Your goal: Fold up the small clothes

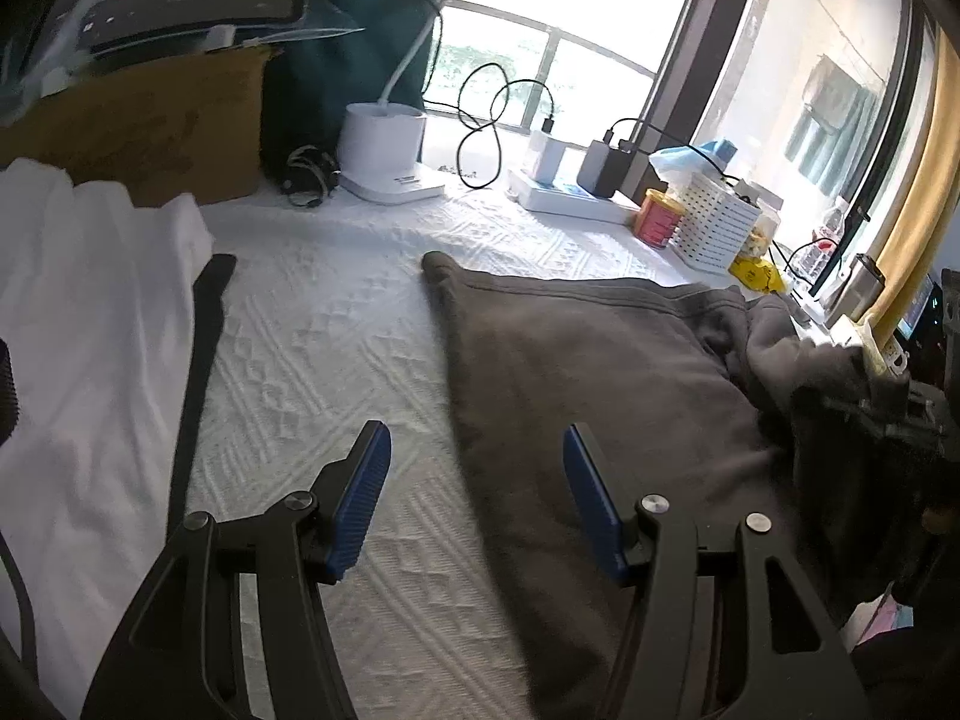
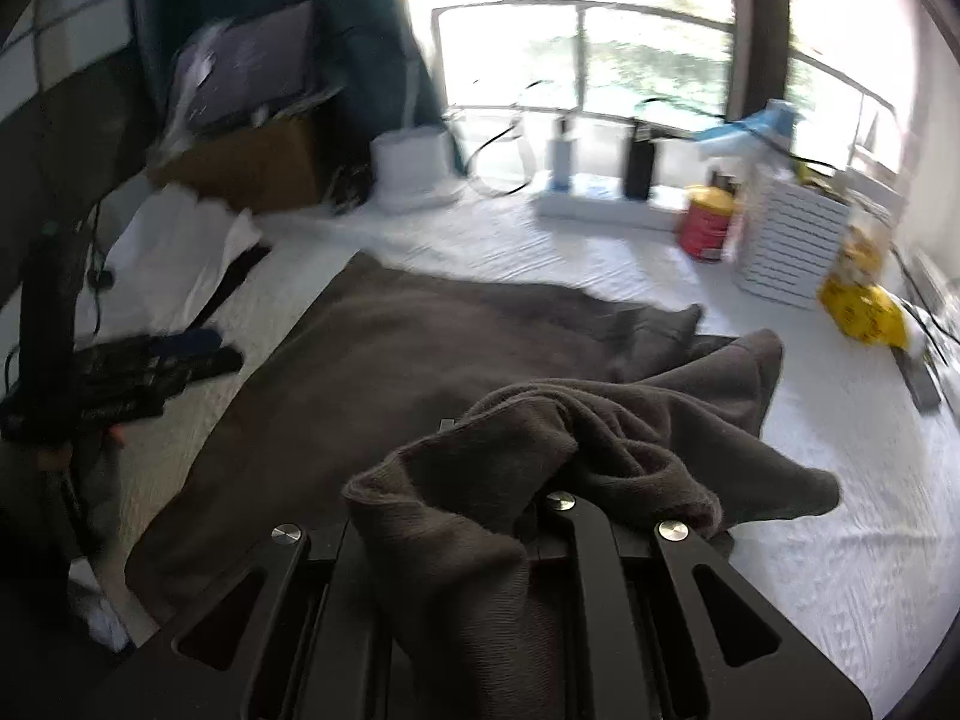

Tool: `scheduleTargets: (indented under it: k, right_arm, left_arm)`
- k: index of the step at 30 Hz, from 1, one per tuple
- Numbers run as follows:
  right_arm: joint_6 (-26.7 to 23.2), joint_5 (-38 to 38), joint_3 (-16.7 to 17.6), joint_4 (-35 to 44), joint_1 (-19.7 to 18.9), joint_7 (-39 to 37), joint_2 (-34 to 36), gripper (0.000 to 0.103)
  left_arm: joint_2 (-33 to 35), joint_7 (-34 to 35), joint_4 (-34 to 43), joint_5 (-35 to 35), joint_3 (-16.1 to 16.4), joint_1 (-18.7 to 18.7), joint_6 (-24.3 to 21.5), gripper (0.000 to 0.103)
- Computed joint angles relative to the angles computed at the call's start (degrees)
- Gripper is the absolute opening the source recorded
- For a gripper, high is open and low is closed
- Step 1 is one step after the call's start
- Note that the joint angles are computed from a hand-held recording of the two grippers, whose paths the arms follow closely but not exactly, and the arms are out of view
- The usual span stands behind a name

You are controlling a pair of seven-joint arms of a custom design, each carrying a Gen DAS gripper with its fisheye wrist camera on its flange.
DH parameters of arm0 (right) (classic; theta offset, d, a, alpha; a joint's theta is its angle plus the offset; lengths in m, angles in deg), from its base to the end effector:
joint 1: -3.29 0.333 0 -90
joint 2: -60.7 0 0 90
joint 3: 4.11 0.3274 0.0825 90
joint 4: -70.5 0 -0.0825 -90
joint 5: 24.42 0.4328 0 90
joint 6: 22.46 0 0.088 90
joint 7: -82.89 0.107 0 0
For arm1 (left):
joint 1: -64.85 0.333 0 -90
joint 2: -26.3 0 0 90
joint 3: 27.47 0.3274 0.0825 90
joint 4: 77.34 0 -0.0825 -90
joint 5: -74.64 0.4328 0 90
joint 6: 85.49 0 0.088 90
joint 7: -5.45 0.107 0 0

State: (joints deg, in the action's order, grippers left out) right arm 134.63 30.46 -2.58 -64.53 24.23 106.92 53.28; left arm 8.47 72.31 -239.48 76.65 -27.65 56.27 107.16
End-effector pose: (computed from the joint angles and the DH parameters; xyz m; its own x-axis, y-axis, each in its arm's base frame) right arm 0.5222 0.1812 0.4065 0.6979 -0.7100 -0.0943 -0.5747 -0.4766 -0.6652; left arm 0.4305 -0.0702 0.3611 0.0902 -0.9576 0.2737 -0.6696 -0.2618 -0.6951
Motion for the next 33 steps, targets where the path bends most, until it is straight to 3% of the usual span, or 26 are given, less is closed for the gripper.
scheduleTargets:
  k: [6,10,13,22,28,33]
  right_arm:
    - [-5.51,-11.66,2.43,0.00,0.56,6.78,1.83,0.015]
    - [-7.53,-15.24,3.22,-0.01,1.30,8.60,1.61,0.051]
    - [-8.69,-14.65,3.00,-0.87,2.24,6.22,0.10,0.062]
    - [-16.39,-7.07,0.10,-3.83,3.94,-4.81,-6.30,0.064]
    - [-16.88,-1.39,-2.59,-6.19,4.02,-10.67,-10.93,0.064]
    - [-17.01,1.55,-5.35,-7.04,1.73,-12.65,-13.00,0.064]
  left_arm:
    - [-1.63,0.17,-1.85,-0.13,0.29,1.06,0.04,0.060]
    - [-3.04,0.57,-3.25,-1.21,-1.30,3.41,-0.28,0.060]
    - [-3.92,0.94,-3.96,-2.30,-3.22,5.45,-0.68,0.060]
    - [-6.35,1.85,-3.90,-4.41,-9.57,10.43,-3.69,0.060]
    - [-7.26,0.81,-1.51,-3.86,-16.57,14.19,-6.19,0.060]
    - [-7.18,-1.21,1.79,-1.15,-22.69,17.54,-8.45,0.060]
